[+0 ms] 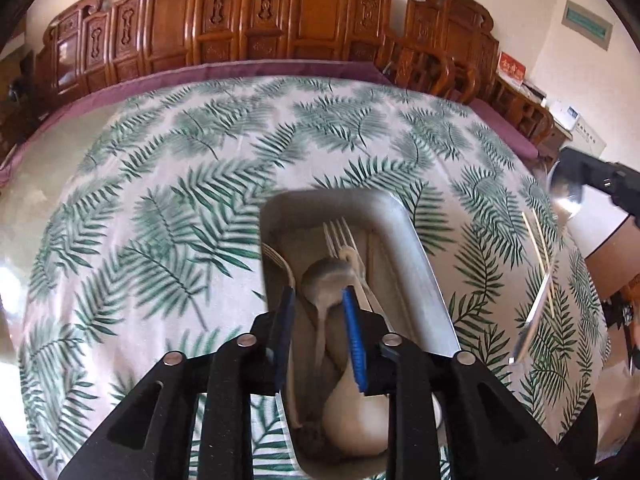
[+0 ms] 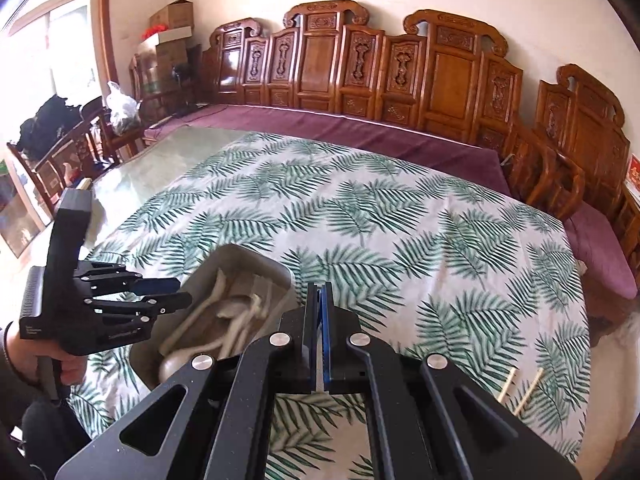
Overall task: Organize utensils
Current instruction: 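Lower the metal spoon into the tray and open the left tool while the right carries its spoon, then lower the metal spoon into the grey tray and open the right tool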
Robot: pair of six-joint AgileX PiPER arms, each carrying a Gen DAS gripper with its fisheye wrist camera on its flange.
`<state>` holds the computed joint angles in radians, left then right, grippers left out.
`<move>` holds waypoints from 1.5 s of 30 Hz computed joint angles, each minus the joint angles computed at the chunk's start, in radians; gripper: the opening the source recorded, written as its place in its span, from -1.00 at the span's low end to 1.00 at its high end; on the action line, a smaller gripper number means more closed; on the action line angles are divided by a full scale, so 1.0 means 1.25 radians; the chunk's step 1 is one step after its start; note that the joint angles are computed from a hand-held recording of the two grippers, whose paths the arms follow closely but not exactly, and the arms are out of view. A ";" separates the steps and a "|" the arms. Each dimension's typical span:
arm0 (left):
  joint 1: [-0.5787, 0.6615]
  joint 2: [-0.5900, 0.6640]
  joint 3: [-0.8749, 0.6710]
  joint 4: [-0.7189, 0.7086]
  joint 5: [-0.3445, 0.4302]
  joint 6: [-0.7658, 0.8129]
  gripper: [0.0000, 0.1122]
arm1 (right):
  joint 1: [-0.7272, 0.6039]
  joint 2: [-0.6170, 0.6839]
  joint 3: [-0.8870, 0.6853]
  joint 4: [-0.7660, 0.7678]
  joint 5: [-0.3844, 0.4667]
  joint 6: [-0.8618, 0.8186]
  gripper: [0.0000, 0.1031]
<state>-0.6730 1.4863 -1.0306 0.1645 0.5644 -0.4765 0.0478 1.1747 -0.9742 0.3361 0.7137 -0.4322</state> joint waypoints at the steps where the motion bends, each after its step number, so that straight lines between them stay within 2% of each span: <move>1: 0.004 -0.010 0.000 0.003 0.006 0.002 -0.50 | 0.017 0.007 -0.004 -0.007 -0.006 0.013 -0.95; 5: 0.029 -0.050 0.001 -0.002 0.031 0.022 -0.46 | 0.082 0.039 -0.024 -0.020 -0.028 0.050 -0.95; 8: 0.043 -0.075 0.009 0.017 0.036 0.010 -0.10 | 0.129 0.069 -0.038 -0.045 -0.045 0.087 -0.95; 10: 0.055 -0.091 0.013 0.015 0.042 0.015 -0.05 | 0.162 0.100 -0.050 -0.062 -0.058 0.110 -0.95; 15: 0.074 -0.130 0.035 0.042 0.045 -0.001 0.36 | 0.203 0.172 -0.079 -0.059 -0.079 0.141 -0.95; 18: 0.095 -0.142 0.041 0.038 0.050 0.011 0.45 | 0.225 0.216 -0.092 -0.052 -0.089 0.150 -0.95; 23: 0.127 -0.153 0.049 0.010 0.052 0.046 0.46 | 0.264 0.269 -0.107 -0.096 -0.098 0.175 -0.94; 32: 0.130 -0.156 0.057 0.003 0.048 0.049 0.47 | 0.210 0.323 -0.105 0.056 -0.099 0.089 -0.95; 45: 0.105 -0.161 0.065 0.038 0.055 0.012 0.47 | 0.261 0.347 -0.111 0.032 -0.129 0.123 -0.94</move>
